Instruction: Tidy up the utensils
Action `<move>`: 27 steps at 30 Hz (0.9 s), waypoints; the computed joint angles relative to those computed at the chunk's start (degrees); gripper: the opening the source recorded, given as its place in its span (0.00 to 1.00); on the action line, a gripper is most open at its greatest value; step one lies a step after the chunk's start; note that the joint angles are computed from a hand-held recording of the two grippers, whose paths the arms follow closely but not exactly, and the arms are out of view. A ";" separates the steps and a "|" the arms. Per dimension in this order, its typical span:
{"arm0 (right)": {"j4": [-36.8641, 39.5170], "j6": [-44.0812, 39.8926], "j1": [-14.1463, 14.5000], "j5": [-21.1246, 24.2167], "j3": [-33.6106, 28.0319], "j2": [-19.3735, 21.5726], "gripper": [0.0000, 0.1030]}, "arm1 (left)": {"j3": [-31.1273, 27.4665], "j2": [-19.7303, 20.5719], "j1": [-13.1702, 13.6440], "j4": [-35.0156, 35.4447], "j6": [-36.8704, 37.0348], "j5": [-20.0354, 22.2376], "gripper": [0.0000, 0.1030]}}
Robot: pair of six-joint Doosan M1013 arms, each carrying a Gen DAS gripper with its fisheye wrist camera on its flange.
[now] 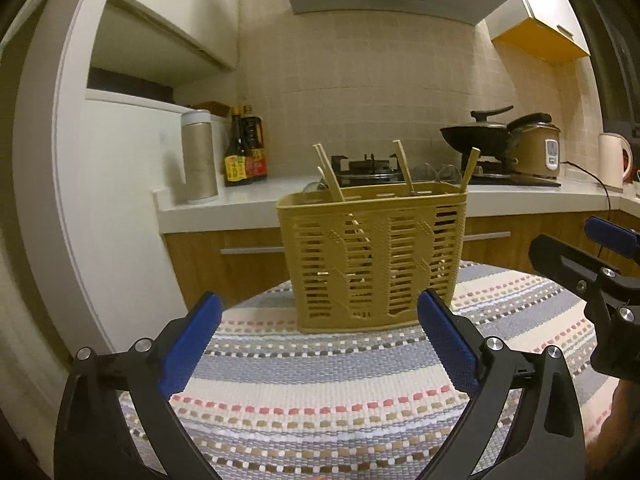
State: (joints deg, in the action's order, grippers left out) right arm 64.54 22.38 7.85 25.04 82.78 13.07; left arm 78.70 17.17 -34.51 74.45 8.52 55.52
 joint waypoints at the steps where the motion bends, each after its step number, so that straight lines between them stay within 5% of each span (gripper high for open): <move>1: -0.69 0.67 0.02 -0.10 -0.08 0.03 0.92 | 0.00 -0.05 0.09 -0.10 -0.15 0.00 0.92; 27: -8.67 10.84 -0.14 0.99 -1.85 1.11 0.92 | 0.70 -0.84 0.50 -0.57 -1.00 -1.28 0.93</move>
